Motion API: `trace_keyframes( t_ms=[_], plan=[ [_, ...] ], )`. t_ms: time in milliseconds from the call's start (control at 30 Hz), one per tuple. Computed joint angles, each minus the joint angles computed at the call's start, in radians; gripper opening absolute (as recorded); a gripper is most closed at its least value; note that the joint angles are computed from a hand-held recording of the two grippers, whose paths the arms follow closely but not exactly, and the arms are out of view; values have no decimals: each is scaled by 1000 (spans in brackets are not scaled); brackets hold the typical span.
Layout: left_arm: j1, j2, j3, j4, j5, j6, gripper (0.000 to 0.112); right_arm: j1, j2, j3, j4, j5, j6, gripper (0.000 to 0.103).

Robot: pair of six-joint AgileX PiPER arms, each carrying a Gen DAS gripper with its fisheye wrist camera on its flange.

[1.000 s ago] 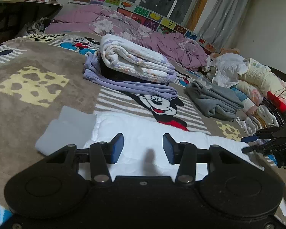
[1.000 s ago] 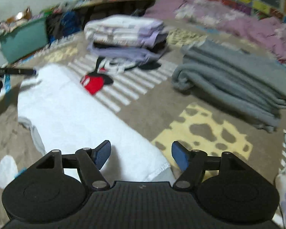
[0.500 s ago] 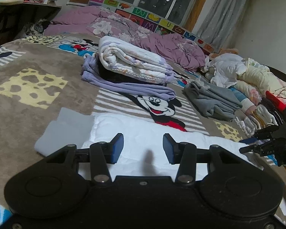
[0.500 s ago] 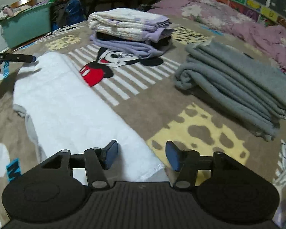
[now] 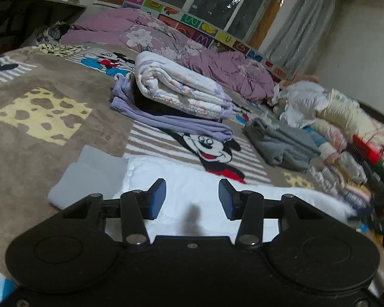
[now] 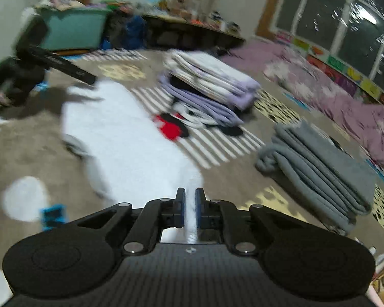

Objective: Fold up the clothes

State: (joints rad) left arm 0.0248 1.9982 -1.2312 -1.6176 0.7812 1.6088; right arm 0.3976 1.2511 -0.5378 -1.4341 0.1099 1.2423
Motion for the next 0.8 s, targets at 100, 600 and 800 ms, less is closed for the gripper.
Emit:
trace_keyframes(
  t_ms=[100, 600, 800],
  plan=[
    [18, 8, -10, -6, 48, -47, 52, 121, -65, 35, 85, 47, -43, 9],
    [79, 75, -72, -17, 179, -399, 56, 577, -80, 85, 201, 234, 97, 8],
    [105, 67, -76, -29, 181, -468, 56, 669, -61, 92, 266, 238, 94, 8]
  ],
)
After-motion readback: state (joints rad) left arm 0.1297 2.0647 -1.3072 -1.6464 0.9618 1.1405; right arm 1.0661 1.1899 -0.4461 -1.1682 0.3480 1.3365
